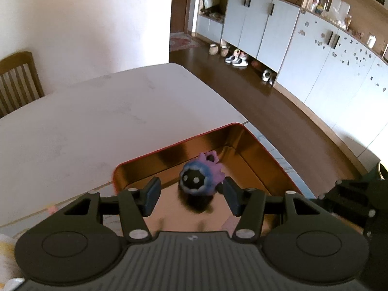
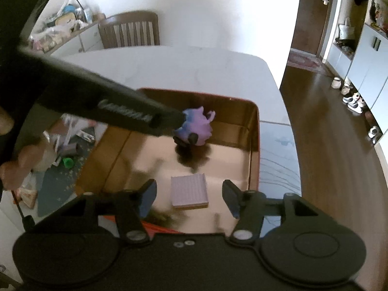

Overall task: Organize rigid objects
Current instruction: 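Withdraw both grippers from the box back over the table items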

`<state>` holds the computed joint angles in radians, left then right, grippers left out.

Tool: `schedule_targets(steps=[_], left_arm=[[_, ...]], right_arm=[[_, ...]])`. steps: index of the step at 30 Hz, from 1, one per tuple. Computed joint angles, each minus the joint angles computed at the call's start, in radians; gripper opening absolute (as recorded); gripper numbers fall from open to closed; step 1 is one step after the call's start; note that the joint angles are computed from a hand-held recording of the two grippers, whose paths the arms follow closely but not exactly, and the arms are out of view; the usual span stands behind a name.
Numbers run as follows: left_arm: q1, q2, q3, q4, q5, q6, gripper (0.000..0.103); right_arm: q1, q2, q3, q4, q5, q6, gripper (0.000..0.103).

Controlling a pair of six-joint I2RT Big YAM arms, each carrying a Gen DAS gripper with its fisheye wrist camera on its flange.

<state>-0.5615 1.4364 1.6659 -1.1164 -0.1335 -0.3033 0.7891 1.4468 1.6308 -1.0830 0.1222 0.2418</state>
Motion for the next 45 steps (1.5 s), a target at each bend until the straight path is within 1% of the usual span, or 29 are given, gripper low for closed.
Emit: schedule_targets(steps=[3, 5, 8, 9, 12, 15, 20, 22, 26, 30, 33, 36, 37, 40, 42, 45], left_arm=[[-0.006, -0.046, -0.033, 0.006, -0.020, 0.003, 0.056], [-0.005, -0.079, -0.054, 0.007, -0.017, -0.003, 0.056], [-0.003, -0.125, -0.078, 0.009, -0.010, -0.003, 0.063], [-0.004, -0.143, -0.088, 0.013, -0.014, -0.002, 0.063], [-0.004, -0.184, -0.110, 0.017, -0.020, 0.011, 0.063], [0.000, -0.234, -0.138, 0.015, -0.031, 0.024, 0.064], [0.013, -0.315, -0.184, 0.012, -0.034, 0.035, 0.068], [0.023, -0.347, -0.203, 0.008, -0.028, 0.028, 0.068], [0.055, -0.404, -0.235, -0.006, -0.017, 0.017, 0.068], [0.093, -0.459, -0.268, -0.016, -0.019, 0.027, 0.068], [0.129, -0.498, -0.292, -0.021, -0.011, 0.045, 0.069], [0.172, -0.533, -0.313, -0.031, -0.009, 0.058, 0.073], [0.190, -0.545, -0.320, -0.034, -0.011, 0.057, 0.073], [0.263, -0.577, -0.343, -0.035, 0.028, 0.069, 0.073], [0.312, -0.594, -0.356, -0.033, 0.042, 0.086, 0.078], [0.386, -0.615, -0.376, -0.029, 0.076, 0.109, 0.081]], right_arm=[[0.009, -0.019, -0.008, 0.013, 0.010, 0.028, 0.062], [0.024, -0.028, -0.004, 0.014, 0.027, 0.042, 0.063], [0.043, -0.038, -0.001, 0.017, 0.053, 0.066, 0.065], [0.050, -0.035, 0.004, 0.018, 0.061, 0.077, 0.069], [0.077, -0.042, 0.005, 0.023, 0.090, 0.100, 0.070], [0.099, -0.046, 0.011, 0.024, 0.109, 0.131, 0.073], [0.140, -0.054, 0.017, 0.029, 0.150, 0.184, 0.079], [0.161, -0.051, 0.025, 0.025, 0.180, 0.206, 0.081], [0.196, -0.044, 0.035, 0.028, 0.213, 0.250, 0.085], [0.229, -0.032, 0.047, 0.037, 0.220, 0.299, 0.089], [0.255, -0.015, 0.063, 0.043, 0.234, 0.309, 0.093], [0.281, 0.004, 0.081, 0.054, 0.247, 0.318, 0.097], [0.288, 0.011, 0.088, 0.054, 0.249, 0.321, 0.098], [0.310, 0.035, 0.109, 0.057, 0.256, 0.324, 0.100], [0.325, 0.054, 0.121, 0.062, 0.254, 0.329, 0.100], [0.346, 0.074, 0.131, 0.065, 0.249, 0.333, 0.102]])
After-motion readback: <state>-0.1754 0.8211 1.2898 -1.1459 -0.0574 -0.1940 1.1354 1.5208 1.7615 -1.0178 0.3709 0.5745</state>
